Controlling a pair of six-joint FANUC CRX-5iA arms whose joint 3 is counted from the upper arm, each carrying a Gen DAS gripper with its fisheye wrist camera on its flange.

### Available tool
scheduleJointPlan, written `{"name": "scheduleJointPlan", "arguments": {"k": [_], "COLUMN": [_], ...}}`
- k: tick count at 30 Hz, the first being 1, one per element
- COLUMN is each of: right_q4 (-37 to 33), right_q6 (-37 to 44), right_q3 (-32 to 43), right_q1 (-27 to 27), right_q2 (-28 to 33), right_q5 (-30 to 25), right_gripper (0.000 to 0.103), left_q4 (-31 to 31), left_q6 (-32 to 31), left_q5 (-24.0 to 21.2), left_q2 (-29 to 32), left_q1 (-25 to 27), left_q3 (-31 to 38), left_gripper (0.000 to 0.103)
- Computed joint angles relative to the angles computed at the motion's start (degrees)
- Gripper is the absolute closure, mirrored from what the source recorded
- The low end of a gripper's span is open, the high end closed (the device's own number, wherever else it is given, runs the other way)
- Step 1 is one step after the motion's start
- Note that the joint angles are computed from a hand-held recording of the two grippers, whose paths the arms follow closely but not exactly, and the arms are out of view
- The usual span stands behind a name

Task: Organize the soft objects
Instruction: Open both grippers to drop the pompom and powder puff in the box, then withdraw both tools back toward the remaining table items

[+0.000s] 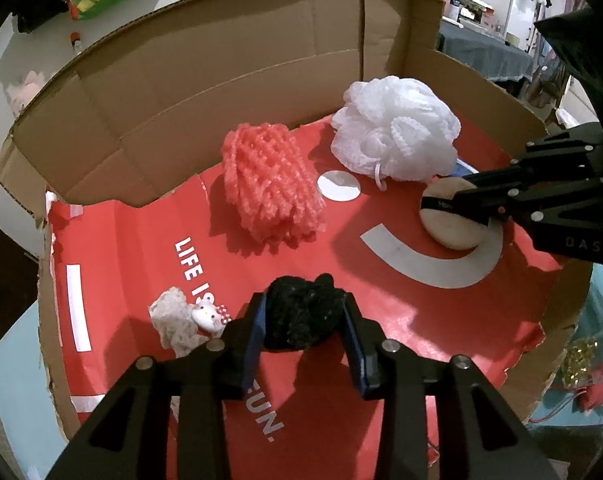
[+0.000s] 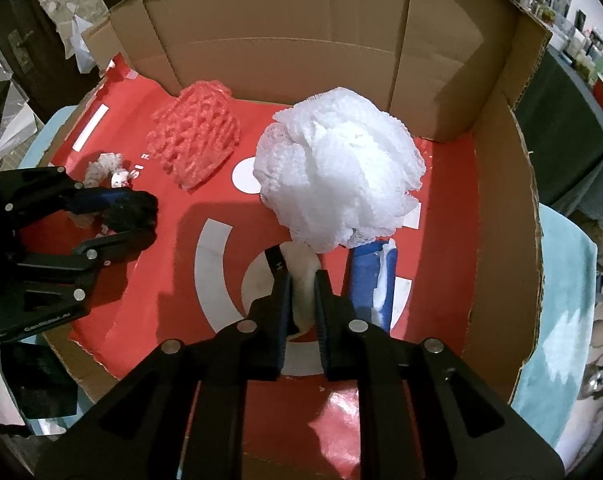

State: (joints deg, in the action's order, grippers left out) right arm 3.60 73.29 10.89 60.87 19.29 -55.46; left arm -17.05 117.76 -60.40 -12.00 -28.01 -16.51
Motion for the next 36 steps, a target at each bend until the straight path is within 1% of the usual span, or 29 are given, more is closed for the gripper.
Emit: {"name": "scheduleJointPlan", "arguments": {"k": [8, 9, 11, 12, 13, 15, 17, 21, 24, 26, 29, 31, 32, 34, 35, 36], "right_q4": [1.71, 1.46, 2.14, 2.98, 4.04, 5.85, 5.44, 8.12, 8.14, 10.00, 12.21, 13.30, 15.15, 18.65, 19.75, 22.32], "right_q6": [-0.54, -0.35, -0.44, -0.95, -1.40, -2.44, -2.43, -4.44, -5.56, -6.98, -9.89, -11.30, -13.27, -17.17, -18.35, -21.02], "right_q3": [0.00, 0.04, -0.39, -0.92, -1.93, -2.92, -2.85, -4.79, -5.36, -7.26, -10.34, -13.15, -14.49, -18.38, -19.37, -21.60], "right_q1": [0.48, 0.42, 0.71, 1.06, 1.44, 1.94, 1.92, 2.68, 3.09, 3.85, 4.99, 5.60, 6.30, 8.17, 8.78, 10.15], "right_q2": [0.21, 0.19, 0.04, -0.05, -0.53, -1.01, -1.38, -3.12, -4.67, -6.81, -10.63, -14.46, -15.60, -19.81, -20.95, -23.17], "right_q5": [0.08, 0.02, 0.28, 1.14, 2.40, 3.18, 3.20, 4.10, 4.11, 4.63, 5.61, 6.22, 6.86, 8.39, 8.68, 9.14], "right_gripper": [0.087, 0.081, 0.058, 0.037, 0.035, 0.035, 0.035, 0.035, 0.034, 0.034, 0.033, 0.032, 0.031, 0.026, 0.025, 0.025], "left_q4": [0.61, 0.58, 0.25, 0.05, 0.02, -0.35, -1.62, -4.63, -7.27, -11.93, -17.74, -22.77, -25.37, -30.94, -32.47, -34.27], "left_q6": [-0.62, -0.67, -0.45, -0.26, -0.18, 0.52, 2.15, 6.24, 10.68, 15.81, 21.74, 26.57, 29.11, 34.22, 35.53, 37.05], "left_q5": [0.61, 0.59, 0.61, 0.60, 0.76, 1.11, 1.06, 0.00, -1.51, -4.44, -8.88, -12.98, -15.23, -20.79, -22.36, -24.14], "left_q2": [-0.59, -0.71, -0.79, -0.83, -0.97, -1.58, -2.70, -5.05, -7.26, -7.79, -8.87, -9.18, -8.87, -8.02, -7.84, -7.51], "left_q1": [0.73, 0.72, 0.43, 0.24, 0.12, -0.28, -1.24, -4.05, -6.91, -11.11, -17.33, -23.23, -26.65, -34.15, -36.41, -39.05], "left_q3": [-0.74, -0.76, -0.68, -0.63, -0.66, -0.82, -0.83, -0.28, 0.43, 2.31, 4.72, 6.50, 7.46, 9.80, 10.41, 11.20], "left_gripper": [0.057, 0.056, 0.053, 0.053, 0.053, 0.048, 0.037, 0.030, 0.022, 0.016, 0.010, 0.007, 0.005, 0.003, 0.002, 0.002]}}
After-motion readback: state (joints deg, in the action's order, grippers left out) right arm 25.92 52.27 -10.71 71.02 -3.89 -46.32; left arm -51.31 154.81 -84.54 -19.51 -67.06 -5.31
